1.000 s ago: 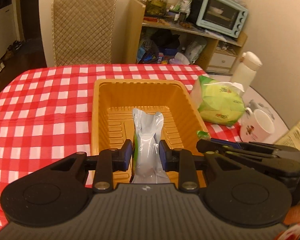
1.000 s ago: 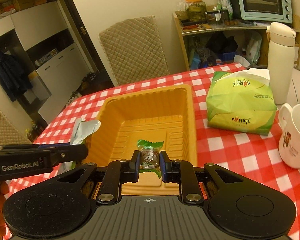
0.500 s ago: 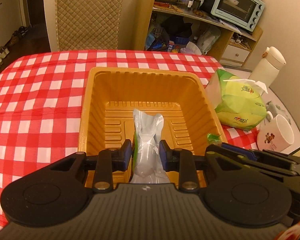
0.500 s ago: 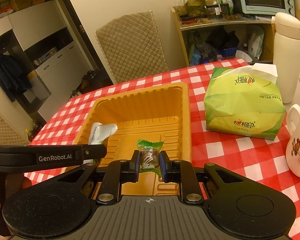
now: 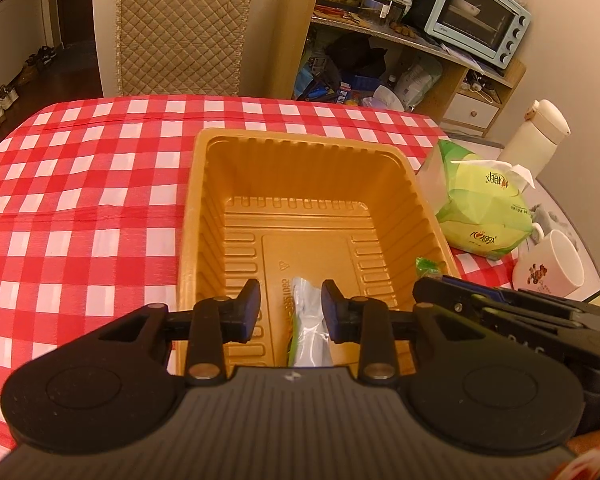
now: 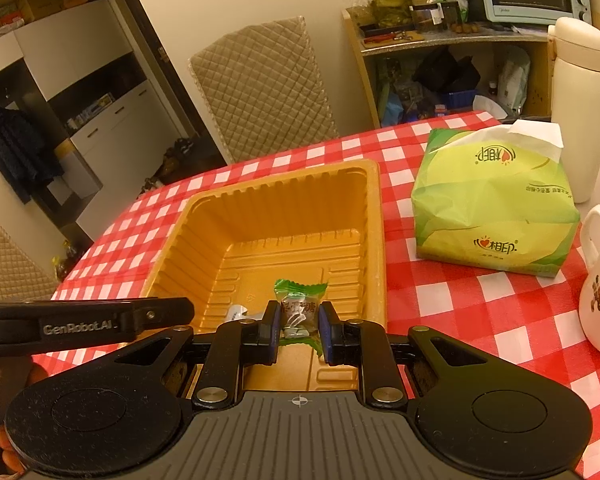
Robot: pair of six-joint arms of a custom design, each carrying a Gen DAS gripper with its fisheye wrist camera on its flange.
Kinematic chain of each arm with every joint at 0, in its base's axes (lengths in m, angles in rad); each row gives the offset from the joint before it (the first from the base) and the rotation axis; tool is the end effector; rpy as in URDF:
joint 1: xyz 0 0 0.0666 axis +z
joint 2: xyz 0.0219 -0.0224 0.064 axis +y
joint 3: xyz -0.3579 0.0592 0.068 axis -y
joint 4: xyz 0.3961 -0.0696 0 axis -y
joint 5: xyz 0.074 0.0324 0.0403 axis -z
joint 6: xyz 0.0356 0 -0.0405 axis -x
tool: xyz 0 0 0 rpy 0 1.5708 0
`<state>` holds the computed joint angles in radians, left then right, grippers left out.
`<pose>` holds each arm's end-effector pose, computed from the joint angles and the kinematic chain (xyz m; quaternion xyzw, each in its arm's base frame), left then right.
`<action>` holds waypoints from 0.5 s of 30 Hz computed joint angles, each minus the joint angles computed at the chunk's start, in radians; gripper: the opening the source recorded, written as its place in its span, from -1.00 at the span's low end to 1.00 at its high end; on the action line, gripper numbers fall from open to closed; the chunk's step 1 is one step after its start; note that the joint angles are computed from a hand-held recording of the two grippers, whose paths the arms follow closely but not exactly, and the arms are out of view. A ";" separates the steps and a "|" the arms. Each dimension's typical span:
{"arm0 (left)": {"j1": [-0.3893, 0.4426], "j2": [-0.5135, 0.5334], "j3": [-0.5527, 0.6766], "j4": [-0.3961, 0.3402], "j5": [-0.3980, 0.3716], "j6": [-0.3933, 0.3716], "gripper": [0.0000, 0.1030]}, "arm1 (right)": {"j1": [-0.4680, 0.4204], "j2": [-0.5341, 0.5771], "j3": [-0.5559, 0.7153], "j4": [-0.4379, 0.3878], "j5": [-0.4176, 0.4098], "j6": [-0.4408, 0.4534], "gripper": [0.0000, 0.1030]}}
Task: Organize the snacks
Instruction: 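Lower both snacks into the tray and open both tools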
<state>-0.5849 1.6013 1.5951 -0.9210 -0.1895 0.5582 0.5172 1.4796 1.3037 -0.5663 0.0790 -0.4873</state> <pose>0.4721 -0.3051 0.3965 -0.0173 0.9447 -0.0948 0.3134 0.4602 0.2581 0.3497 0.0022 0.9148 0.1620 0.3700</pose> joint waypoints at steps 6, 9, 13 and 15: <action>0.001 -0.031 -0.024 0.003 -0.002 -0.006 -0.34 | 0.003 0.015 0.015 -0.002 0.005 0.000 -0.60; 0.002 -0.050 -0.039 0.004 0.000 -0.002 -0.27 | 0.008 0.020 0.020 0.003 0.014 0.003 -0.60; -0.001 -0.074 -0.054 -0.001 -0.019 -0.014 0.07 | 0.010 0.025 0.027 0.014 0.000 -0.008 -0.57; -0.007 -0.088 -0.064 -0.001 -0.034 -0.028 0.17 | 0.010 0.019 0.021 0.027 -0.010 -0.017 -0.44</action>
<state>-0.5918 1.5128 1.5307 -0.9222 -0.2235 0.5304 0.5269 1.4988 1.3244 -0.5390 0.0694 -0.5048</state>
